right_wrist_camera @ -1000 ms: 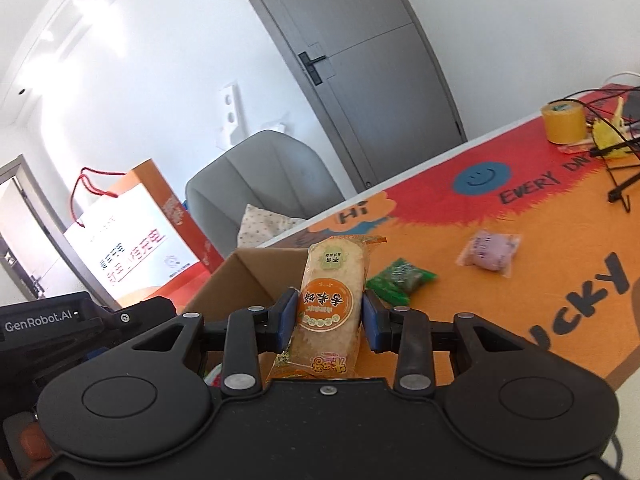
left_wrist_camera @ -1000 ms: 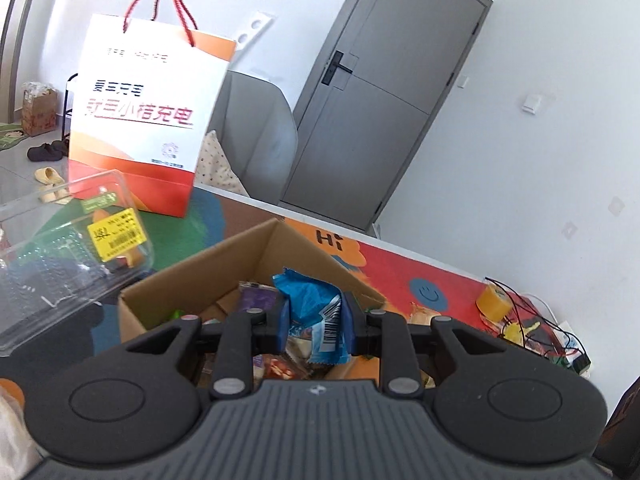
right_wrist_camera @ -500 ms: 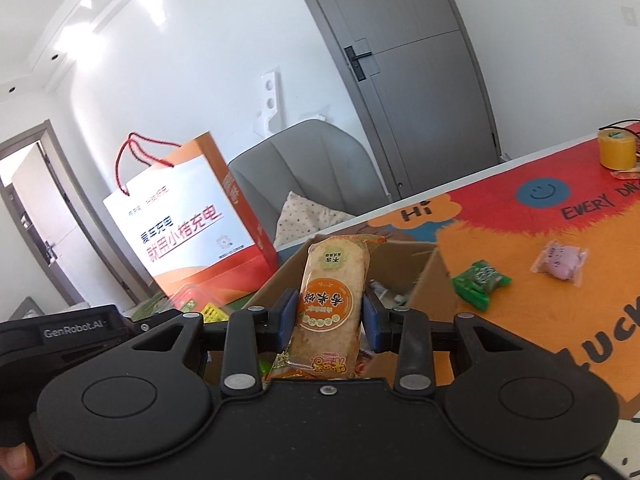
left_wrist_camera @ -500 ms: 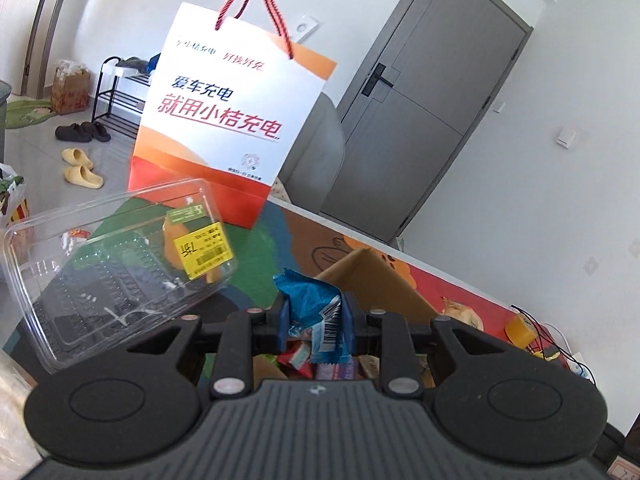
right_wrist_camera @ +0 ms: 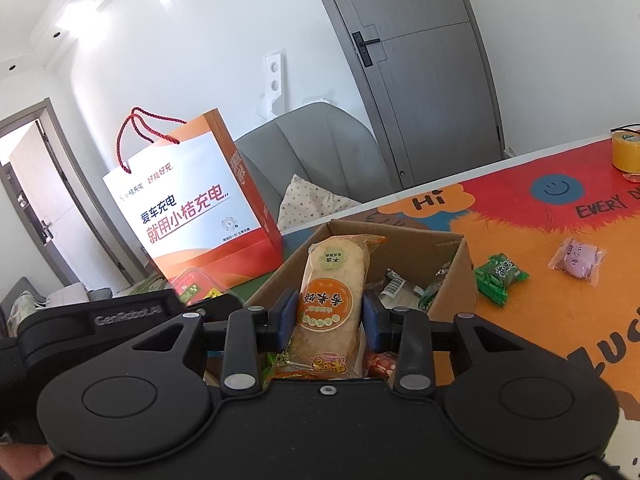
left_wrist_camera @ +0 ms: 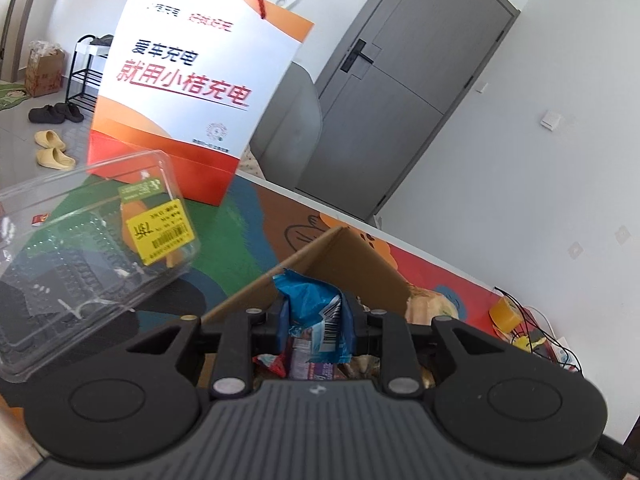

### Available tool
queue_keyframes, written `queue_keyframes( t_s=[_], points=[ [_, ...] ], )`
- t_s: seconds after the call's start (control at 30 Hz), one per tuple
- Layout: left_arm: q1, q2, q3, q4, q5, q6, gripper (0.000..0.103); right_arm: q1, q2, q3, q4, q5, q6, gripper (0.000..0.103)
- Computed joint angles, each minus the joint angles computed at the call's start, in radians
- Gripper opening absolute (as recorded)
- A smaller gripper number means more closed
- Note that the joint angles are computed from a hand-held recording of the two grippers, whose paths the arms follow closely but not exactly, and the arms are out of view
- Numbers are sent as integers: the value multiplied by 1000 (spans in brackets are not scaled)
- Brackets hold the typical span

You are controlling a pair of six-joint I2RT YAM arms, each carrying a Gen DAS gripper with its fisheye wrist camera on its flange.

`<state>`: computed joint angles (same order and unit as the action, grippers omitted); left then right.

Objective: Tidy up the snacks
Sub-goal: 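Carry the blue packet and cake roll over the cardboard box with both grippers, then open both grippers to drop the blue packet and cake roll into the box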

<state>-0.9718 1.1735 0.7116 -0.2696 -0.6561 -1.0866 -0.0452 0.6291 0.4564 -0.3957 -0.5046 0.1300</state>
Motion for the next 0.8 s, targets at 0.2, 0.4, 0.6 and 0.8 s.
queue_keyframes(
  t_s=[0.2,0.4,0.6,0.8],
  points=[
    [-25,34,52,-76,-25,-24,53,-45,10,15,-51,-40,-43,45],
    [-80,7,73,-203,-126,-119,72,-140,37,20,-47,-133,-79,53],
    [-173,30,127,-355,-228,-249,82,-205,94,22,-25,-202,-93,55],
    [-207,103,203,-368,-259,-230,89,-372,90,39,-93,-302,-177,64]
  ],
)
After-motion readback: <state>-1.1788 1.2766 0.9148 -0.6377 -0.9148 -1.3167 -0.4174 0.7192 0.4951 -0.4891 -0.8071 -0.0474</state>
